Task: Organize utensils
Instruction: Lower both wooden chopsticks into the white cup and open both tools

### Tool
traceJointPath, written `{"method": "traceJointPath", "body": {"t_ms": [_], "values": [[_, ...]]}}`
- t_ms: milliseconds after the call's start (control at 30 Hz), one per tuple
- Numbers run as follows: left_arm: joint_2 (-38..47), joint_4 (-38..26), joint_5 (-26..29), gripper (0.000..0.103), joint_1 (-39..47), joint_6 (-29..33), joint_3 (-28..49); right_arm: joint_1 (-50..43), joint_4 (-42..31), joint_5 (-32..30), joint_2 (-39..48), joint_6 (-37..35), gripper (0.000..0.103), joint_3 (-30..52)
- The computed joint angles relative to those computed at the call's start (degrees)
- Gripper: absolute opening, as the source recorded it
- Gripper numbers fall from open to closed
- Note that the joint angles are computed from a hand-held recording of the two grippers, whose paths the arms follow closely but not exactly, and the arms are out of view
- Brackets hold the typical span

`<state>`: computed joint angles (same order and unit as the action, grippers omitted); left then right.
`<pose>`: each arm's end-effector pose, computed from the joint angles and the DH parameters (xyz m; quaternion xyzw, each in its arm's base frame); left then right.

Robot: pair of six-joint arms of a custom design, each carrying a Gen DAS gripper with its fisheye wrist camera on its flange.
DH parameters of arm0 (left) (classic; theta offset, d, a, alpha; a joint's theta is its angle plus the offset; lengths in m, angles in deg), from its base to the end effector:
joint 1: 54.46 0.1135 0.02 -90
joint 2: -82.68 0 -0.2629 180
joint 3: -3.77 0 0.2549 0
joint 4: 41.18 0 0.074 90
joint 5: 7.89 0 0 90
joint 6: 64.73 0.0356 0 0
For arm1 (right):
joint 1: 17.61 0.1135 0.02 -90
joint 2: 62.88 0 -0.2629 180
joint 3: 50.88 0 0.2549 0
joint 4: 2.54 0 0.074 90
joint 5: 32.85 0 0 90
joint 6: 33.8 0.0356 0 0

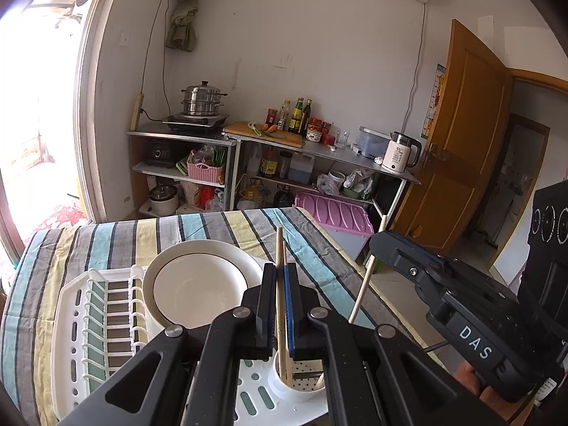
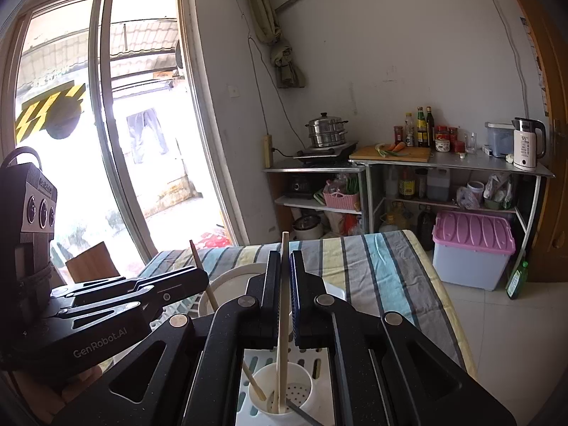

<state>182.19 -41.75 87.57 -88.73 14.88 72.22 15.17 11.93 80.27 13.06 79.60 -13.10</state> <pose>0.3080 -0.2139 0.1839 0.2031 0.8484 -0.2235 0.4348 0.2214 0.1259 0.1681 0.0422 0.8264 0.1043 0.5517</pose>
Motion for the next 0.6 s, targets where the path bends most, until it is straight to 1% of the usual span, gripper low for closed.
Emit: {"method": "traceJointPath", "body": {"t_ms": [300, 600], "values": [[2.31, 0.35, -1.65, 0.004, -1.05, -0.27, -1.16, 1.59, 0.16, 0.95, 1.78, 1.4, 0.005, -1.64], [1.13, 0.63, -2.29, 0.004, -0.49, -0.69, -2.89, 1.31, -4.43, 1.11, 0.57, 1.97, 0.005, -0.5]]}}
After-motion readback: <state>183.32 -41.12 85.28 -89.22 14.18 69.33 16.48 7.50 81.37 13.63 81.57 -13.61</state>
